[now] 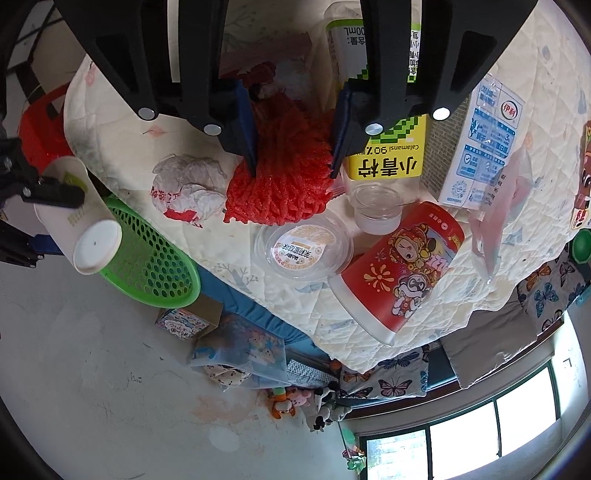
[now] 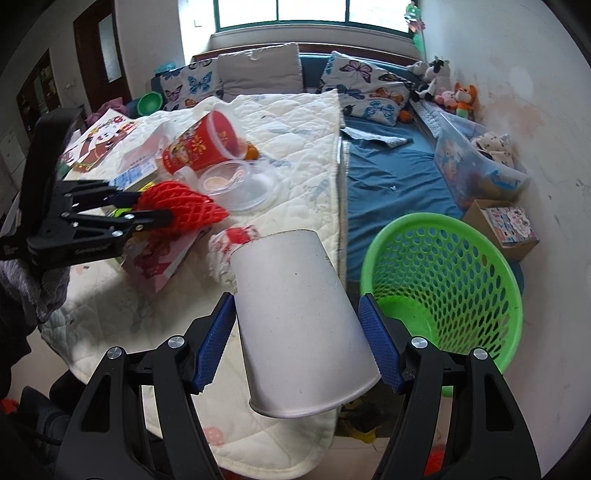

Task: Collect trash
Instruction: 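Lift the paper cup with the right gripper while the left gripper grasps the red mesh net, then lower the paper cup into the green basket and open the right gripper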

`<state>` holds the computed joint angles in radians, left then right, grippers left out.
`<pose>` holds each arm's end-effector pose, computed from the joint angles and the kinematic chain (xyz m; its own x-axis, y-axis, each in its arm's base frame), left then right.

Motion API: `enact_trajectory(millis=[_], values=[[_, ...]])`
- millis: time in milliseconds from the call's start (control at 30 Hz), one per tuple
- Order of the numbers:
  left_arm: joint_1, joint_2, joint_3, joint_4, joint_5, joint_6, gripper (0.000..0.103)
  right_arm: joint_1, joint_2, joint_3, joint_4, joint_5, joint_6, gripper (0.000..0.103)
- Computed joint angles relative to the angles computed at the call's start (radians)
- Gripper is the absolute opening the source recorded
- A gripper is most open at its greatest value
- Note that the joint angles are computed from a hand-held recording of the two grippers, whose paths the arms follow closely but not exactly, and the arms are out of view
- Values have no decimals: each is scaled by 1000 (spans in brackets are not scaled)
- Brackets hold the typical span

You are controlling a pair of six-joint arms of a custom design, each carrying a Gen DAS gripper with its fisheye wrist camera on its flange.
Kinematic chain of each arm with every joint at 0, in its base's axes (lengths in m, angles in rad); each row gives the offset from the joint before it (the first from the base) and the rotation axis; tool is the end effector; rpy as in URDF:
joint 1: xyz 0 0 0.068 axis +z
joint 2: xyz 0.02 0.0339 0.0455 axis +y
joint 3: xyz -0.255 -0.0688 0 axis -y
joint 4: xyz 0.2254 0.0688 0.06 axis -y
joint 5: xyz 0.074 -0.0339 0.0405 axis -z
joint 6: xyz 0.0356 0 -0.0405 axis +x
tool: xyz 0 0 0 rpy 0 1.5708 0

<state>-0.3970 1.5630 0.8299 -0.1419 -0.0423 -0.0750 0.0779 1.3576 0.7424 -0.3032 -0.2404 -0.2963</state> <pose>0.2735 -0.1130 0.1781 -0.7329 0.2261 -0.6416 0.3073 0.9515 -0.0157 0.2492 0.0280 0.1954 -0.6936 -0.3386 -0.6359 -0.4414 0.8973 0.0037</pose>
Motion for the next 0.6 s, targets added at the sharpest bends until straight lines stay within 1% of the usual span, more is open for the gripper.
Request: enact_trajectory(millis=[133, 233, 433, 600], values=[[14, -42, -15, -5, 14, -10, 33, -54, 38, 25, 19, -12, 10, 69], [23, -77, -19, -16, 20, -21, 32, -91, 66, 36, 39, 2, 11, 69], [28, -130, -2, -45, 24, -33, 32, -161, 144, 58, 87, 23, 24, 69], [28, -145, 26, -68, 23, -47, 32, -216, 231, 87, 120, 37, 31, 69]])
